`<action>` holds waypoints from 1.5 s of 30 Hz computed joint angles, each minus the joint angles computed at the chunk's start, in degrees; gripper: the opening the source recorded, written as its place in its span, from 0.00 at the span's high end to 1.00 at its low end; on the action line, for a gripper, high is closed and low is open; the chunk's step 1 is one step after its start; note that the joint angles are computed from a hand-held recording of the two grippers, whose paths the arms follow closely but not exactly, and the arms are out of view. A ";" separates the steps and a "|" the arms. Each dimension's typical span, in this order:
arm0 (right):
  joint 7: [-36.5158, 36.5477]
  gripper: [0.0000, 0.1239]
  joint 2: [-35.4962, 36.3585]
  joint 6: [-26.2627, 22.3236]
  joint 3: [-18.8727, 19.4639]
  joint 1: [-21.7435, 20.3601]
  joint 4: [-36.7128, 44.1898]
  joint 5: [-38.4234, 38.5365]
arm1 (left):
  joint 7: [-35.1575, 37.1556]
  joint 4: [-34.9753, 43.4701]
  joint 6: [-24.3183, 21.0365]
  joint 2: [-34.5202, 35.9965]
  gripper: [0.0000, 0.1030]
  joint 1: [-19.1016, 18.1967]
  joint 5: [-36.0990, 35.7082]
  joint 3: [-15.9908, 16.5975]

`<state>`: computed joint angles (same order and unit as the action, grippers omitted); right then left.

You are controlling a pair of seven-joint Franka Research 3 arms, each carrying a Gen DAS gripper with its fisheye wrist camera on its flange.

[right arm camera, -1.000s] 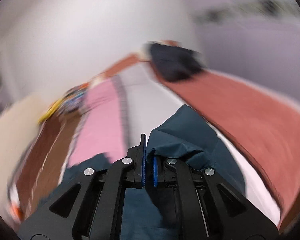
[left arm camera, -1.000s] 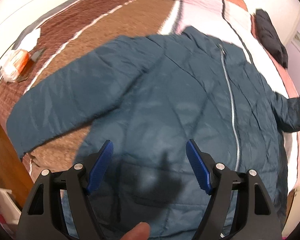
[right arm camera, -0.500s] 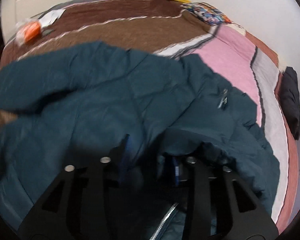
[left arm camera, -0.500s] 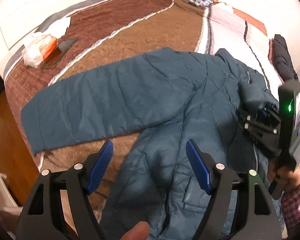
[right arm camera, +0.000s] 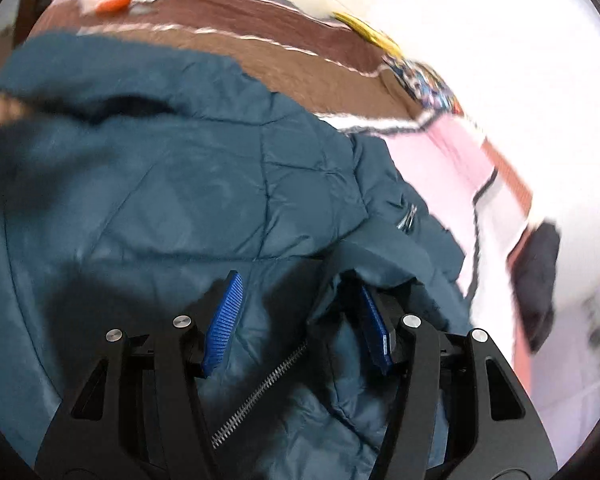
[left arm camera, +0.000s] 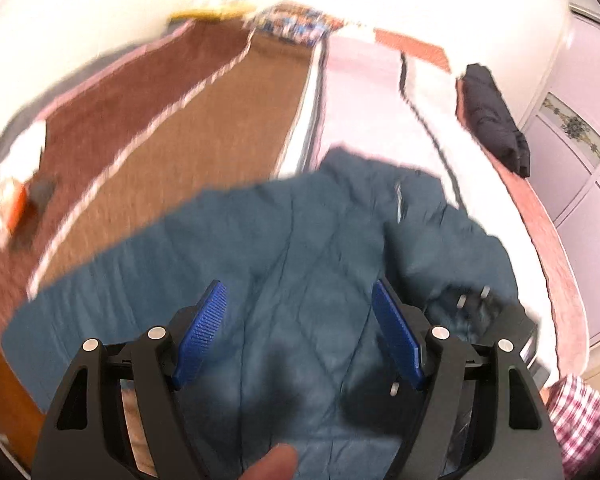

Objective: Fold large clothes

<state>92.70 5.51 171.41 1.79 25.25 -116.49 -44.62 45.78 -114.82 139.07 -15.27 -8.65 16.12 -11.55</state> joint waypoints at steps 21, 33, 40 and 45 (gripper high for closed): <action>-40.00 0.52 -20.85 -24.41 -4.09 -13.17 -16.40 87.16 | 23.25 14.74 -1.60 20.49 0.29 -11.34 17.11 -5.87; -38.00 0.52 -22.03 -23.14 -5.82 -14.75 -17.75 90.02 | 22.66 30.12 -6.49 33.24 0.89 -17.14 22.16 -1.45; -38.07 0.52 -21.67 -22.89 -4.93 -13.80 -17.80 89.69 | 8.62 25.76 0.13 27.72 0.97 -12.05 13.09 0.82; -38.78 0.53 -21.63 -22.95 -4.49 -12.90 -17.38 89.51 | -5.10 19.08 -0.59 20.94 0.99 -8.42 15.45 2.28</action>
